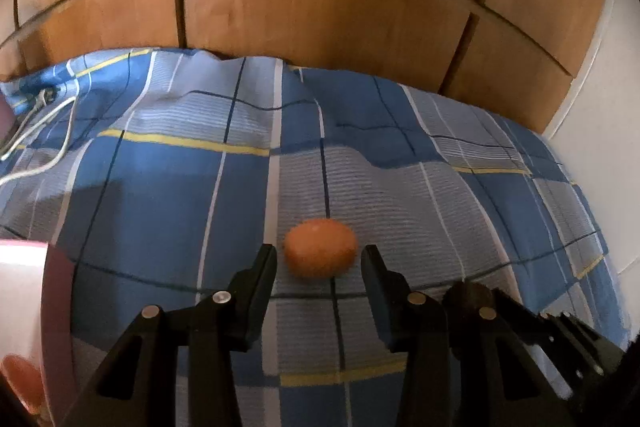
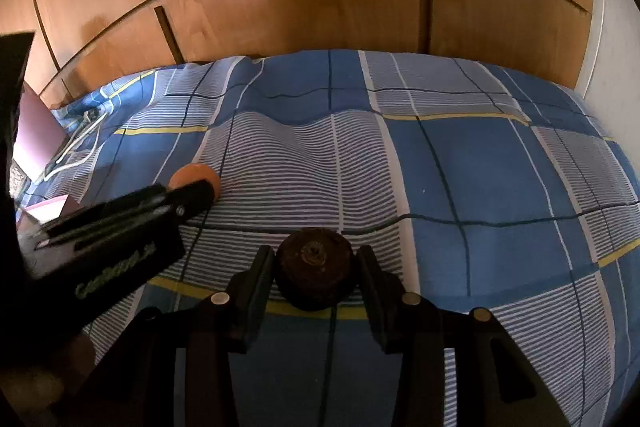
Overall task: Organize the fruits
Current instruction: 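Grasp the dark round fruit with the right tool while the left tool grasps the orange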
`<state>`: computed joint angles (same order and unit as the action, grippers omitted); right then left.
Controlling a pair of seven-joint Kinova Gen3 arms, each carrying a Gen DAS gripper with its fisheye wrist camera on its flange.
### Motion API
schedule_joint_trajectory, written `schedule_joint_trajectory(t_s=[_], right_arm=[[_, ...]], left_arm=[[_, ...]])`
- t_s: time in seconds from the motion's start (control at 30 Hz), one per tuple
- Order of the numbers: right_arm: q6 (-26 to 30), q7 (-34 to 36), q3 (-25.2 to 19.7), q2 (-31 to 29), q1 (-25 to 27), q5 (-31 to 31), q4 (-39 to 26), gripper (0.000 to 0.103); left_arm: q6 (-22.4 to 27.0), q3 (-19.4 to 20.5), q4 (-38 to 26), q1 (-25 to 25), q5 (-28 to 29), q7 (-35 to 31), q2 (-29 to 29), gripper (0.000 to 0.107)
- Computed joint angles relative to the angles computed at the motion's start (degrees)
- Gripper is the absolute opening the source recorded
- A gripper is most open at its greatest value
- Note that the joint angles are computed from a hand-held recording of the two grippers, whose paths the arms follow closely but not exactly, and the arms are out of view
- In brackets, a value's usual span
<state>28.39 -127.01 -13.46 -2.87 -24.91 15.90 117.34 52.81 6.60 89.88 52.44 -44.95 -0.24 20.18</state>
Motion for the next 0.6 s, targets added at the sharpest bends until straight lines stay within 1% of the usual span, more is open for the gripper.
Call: schedule_joint_trajectory(t_s=[0.07,0.13,0.27,0.37,0.4,0.43,0.47,0.5,0.53,0.57,0.6], right_arm=[[0.20,-0.33,-0.13,0.03,-0.06,0.44,-0.07,0.043],[0.39,-0.76,-0.25,0.05,-0.16,0.88,-0.14,0.043],[0.36,-0.37,-0.09,0.03,-0.24,0.54,-0.11,0.043],[-0.24,1.91,0.52,0.03,-0.01,-1.68,0.03,0.043],[-0.72,2.87,1.55,-0.15,-0.61,-2.77,0.30,0.043],[-0.71,3.01,1.53,-0.20,-0.53,-2.94,0.36,0.043],[-0.39,2.66,0.44,-0.30,0.19,-2.18,0.35,0.043],[0.41,1.45,-0.95,-0.50,0.68,-0.48,0.32,0.043],[0.71,0.86,-1.28,-0.73,0.53,0.29,0.43,0.043],[0.73,0.77,-0.54,-1.15,-0.36,0.12,0.74,0.043],[0.72,1.17,-0.59,-1.49,-0.18,-0.54,0.97,0.043]], left_arm=[[-0.20,0.19,-0.93,-0.92,0.78,-2.03,1.00,0.044],[-0.96,0.00,-1.20,-1.56,1.79,-3.43,1.50,0.042],[-3.67,-1.02,1.22,-0.66,0.75,-1.38,0.31,0.041],[-1.77,-0.97,1.96,1.21,-0.47,0.84,-0.31,0.041],[-0.81,0.21,2.26,1.07,-1.18,1.91,-0.58,0.041],[0.01,0.37,2.85,1.98,-2.09,3.91,-1.08,0.041],[1.76,-0.35,3.05,3.96,-2.81,5.81,-1.31,0.041],[3.20,-0.27,3.21,4.88,-3.36,7.17,-1.45,0.041],[4.73,0.64,3.86,5.58,-4.13,9.09,-1.88,0.041],[5.87,1.26,4.36,6.23,-4.80,10.65,-2.09,0.041],[7.25,1.93,4.76,6.92,-5.38,12.01,-2.25,0.041]])
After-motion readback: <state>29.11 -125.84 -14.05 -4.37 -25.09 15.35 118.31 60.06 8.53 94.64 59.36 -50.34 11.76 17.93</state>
